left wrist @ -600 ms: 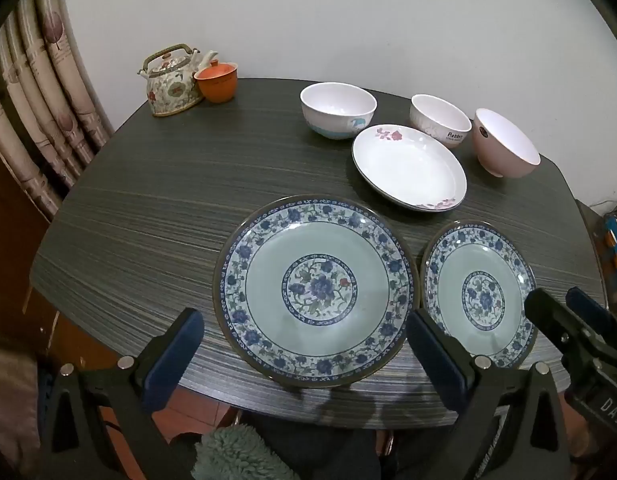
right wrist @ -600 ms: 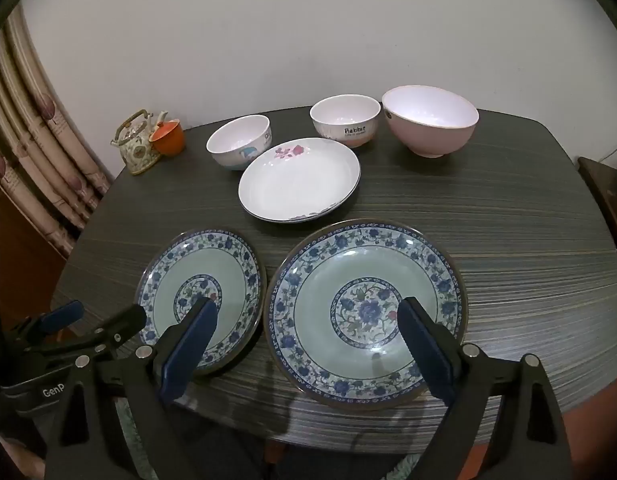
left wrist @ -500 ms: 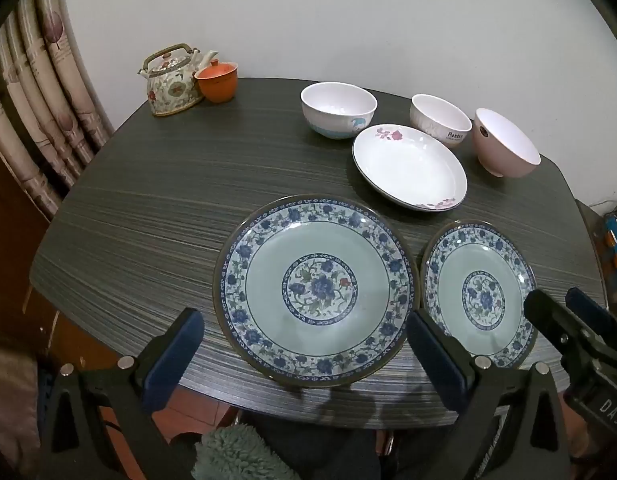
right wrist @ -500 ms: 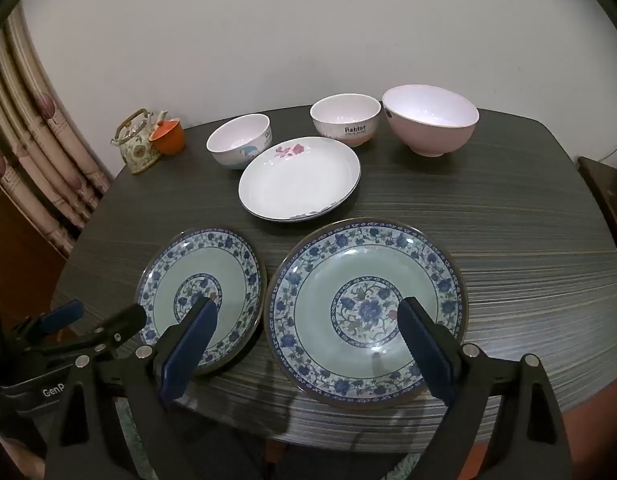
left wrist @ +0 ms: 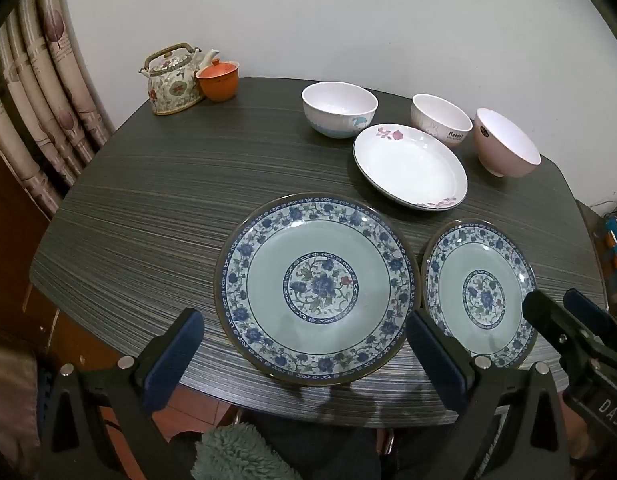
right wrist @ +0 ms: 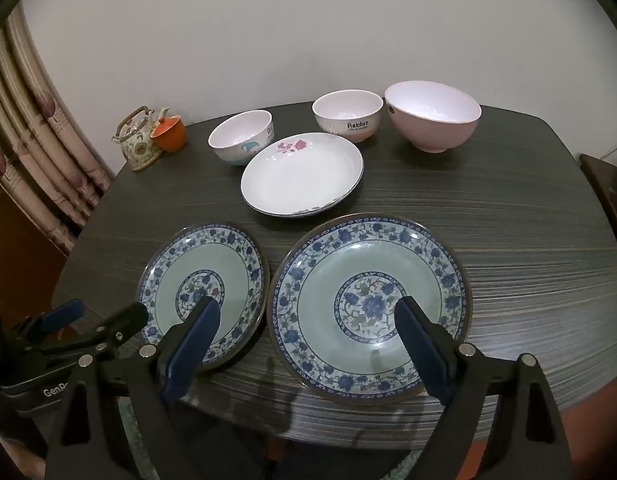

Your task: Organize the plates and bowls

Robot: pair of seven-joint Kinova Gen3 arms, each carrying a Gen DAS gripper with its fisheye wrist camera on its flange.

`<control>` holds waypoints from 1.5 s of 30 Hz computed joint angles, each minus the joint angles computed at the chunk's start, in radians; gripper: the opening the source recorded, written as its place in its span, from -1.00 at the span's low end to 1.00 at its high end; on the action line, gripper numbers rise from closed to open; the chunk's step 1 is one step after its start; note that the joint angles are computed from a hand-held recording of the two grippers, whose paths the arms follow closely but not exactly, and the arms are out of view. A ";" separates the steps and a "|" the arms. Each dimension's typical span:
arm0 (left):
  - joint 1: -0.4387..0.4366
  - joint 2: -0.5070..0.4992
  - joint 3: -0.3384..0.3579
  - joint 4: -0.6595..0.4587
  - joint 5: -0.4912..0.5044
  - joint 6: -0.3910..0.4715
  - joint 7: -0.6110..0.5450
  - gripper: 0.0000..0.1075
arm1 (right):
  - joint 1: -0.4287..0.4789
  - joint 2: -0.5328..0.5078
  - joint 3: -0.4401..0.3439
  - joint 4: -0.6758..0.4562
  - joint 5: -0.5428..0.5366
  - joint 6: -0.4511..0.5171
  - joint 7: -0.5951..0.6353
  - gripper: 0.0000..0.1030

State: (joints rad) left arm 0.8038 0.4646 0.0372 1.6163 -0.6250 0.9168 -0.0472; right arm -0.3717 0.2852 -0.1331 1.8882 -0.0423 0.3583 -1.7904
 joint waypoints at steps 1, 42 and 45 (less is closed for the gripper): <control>-0.001 -0.001 0.001 0.000 0.001 -0.001 0.000 0.92 | -0.002 0.000 0.003 -0.006 0.004 0.009 -0.003 0.68; -0.280 -0.141 0.010 0.268 0.227 -0.353 -0.139 0.41 | 0.285 0.208 -0.219 -0.213 -0.506 0.261 0.521 0.20; -0.323 -0.141 0.012 0.290 0.296 -0.398 -0.199 0.29 | 0.241 0.244 -0.162 -0.295 -0.482 0.365 0.497 0.15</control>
